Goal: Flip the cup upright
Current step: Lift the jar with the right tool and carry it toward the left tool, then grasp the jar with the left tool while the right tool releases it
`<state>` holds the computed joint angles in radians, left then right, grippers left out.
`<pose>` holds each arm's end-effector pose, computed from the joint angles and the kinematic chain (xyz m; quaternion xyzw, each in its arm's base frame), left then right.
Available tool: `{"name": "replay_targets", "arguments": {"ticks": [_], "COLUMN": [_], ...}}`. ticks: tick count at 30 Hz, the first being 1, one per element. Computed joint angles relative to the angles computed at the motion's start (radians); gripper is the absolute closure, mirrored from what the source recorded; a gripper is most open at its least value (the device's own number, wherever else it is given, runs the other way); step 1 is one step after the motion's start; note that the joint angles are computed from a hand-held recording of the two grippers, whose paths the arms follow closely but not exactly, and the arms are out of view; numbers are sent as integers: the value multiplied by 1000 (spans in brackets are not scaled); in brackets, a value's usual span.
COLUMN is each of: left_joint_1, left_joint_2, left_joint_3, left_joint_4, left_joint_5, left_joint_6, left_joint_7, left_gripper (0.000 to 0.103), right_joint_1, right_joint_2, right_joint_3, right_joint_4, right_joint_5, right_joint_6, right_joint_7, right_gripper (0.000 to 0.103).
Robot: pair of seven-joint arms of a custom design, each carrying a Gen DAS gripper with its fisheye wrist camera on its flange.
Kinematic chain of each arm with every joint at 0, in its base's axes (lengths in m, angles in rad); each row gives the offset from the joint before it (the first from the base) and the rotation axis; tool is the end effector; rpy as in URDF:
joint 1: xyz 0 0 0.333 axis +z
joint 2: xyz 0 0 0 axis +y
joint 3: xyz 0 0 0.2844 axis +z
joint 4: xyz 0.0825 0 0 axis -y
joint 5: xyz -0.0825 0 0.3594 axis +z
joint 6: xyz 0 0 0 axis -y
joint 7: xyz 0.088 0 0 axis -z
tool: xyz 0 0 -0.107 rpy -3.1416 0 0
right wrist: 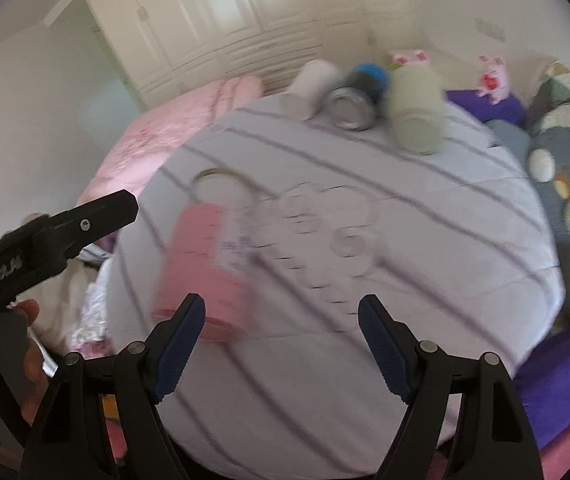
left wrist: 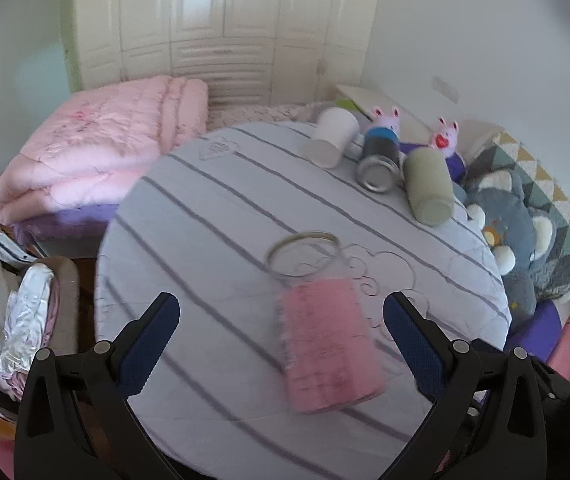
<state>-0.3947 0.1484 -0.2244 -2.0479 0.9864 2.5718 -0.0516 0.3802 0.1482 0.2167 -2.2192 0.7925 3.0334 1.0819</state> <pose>0.4662 -0.3451 0.3879 -0.7408 0.5697 -0.2643 0.2381 0.4887 0.2643 0.3574 -0.7577 0.5526 -0.0657 0.3410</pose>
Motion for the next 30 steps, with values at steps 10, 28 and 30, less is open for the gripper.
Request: {"name": "replay_targets", "arguments": {"ticks": [10, 28, 30], "left_joint_1": [-18, -22, -42], "left_joint_2": [189, 296, 282], "left_joint_3": [14, 59, 91], "left_joint_4": [193, 289, 277], "left_joint_5": [-226, -434, -366], "left_joint_6": [-43, -8, 18], "left_joint_7": [215, 504, 462], "left_gripper": [0, 27, 27], "right_joint_1": [-49, -107, -114], "right_joint_2": [14, 171, 178], "right_joint_3": [-3, -9, -2], "right_joint_4": [1, 183, 197], "right_joint_5": [36, -80, -76], "right_joint_6": [42, -52, -59], "right_joint_7": [-87, 0, 4], "right_gripper": [23, 23, 23]}}
